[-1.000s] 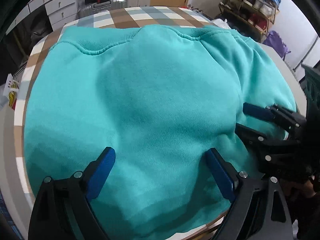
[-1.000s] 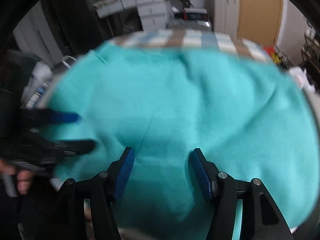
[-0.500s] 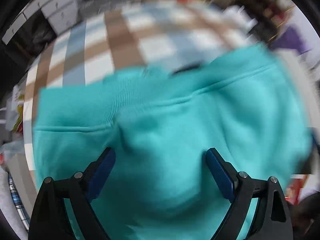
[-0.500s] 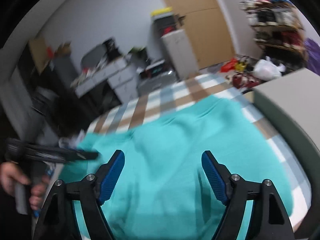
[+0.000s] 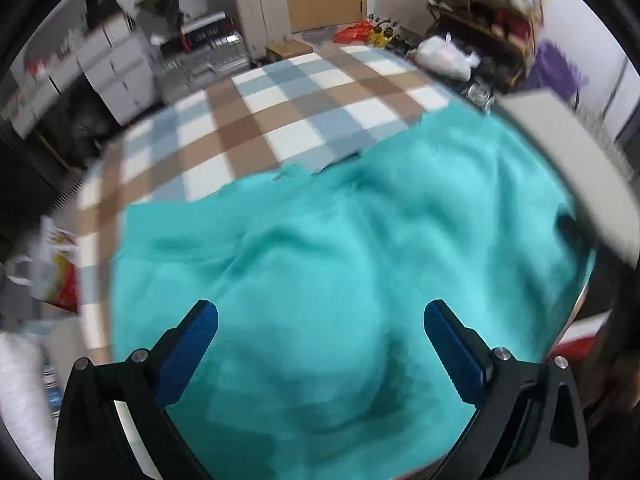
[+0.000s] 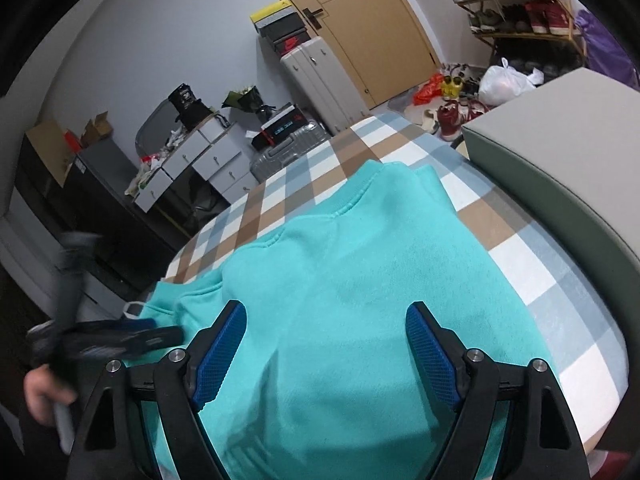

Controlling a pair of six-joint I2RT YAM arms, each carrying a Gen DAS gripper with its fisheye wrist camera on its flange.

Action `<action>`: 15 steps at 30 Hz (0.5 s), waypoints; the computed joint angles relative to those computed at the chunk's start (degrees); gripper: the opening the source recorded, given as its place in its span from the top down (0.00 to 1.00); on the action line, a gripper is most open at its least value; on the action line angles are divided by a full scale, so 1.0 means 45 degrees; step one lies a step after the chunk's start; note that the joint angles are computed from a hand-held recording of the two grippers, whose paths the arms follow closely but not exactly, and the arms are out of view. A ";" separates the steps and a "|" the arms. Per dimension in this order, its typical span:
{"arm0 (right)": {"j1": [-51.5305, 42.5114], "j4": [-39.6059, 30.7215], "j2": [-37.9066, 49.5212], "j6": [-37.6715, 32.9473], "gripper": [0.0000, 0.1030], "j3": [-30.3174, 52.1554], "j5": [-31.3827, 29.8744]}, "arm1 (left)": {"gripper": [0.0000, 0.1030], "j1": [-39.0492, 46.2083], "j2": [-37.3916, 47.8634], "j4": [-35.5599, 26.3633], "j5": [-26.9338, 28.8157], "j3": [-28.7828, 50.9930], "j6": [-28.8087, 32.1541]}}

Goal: Fold large clothes
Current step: 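Press the folded hoodie flat with both open grippers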

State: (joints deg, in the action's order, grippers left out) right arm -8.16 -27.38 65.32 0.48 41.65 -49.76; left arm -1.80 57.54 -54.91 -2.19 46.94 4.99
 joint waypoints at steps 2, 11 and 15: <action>0.0009 -0.0039 0.0056 0.0098 0.20 0.0015 -0.0096 | 0.02 0.1206 0.0072 0.0097 0.0262 -0.0860 0.0729; 0.1004 -0.0138 -0.0248 0.0038 0.20 -0.0094 0.0889 | 0.04 0.4805 0.0138 0.1420 0.2432 -0.2485 0.2794; 0.0909 -0.0155 -0.0300 0.0131 0.20 -0.0192 0.0931 | 0.03 0.3643 -0.2315 -0.0641 0.3993 -0.1785 0.1908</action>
State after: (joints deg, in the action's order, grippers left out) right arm -4.07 -28.07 63.97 1.07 40.79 -45.57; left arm 14.59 47.13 -57.79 15.78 38.91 13.58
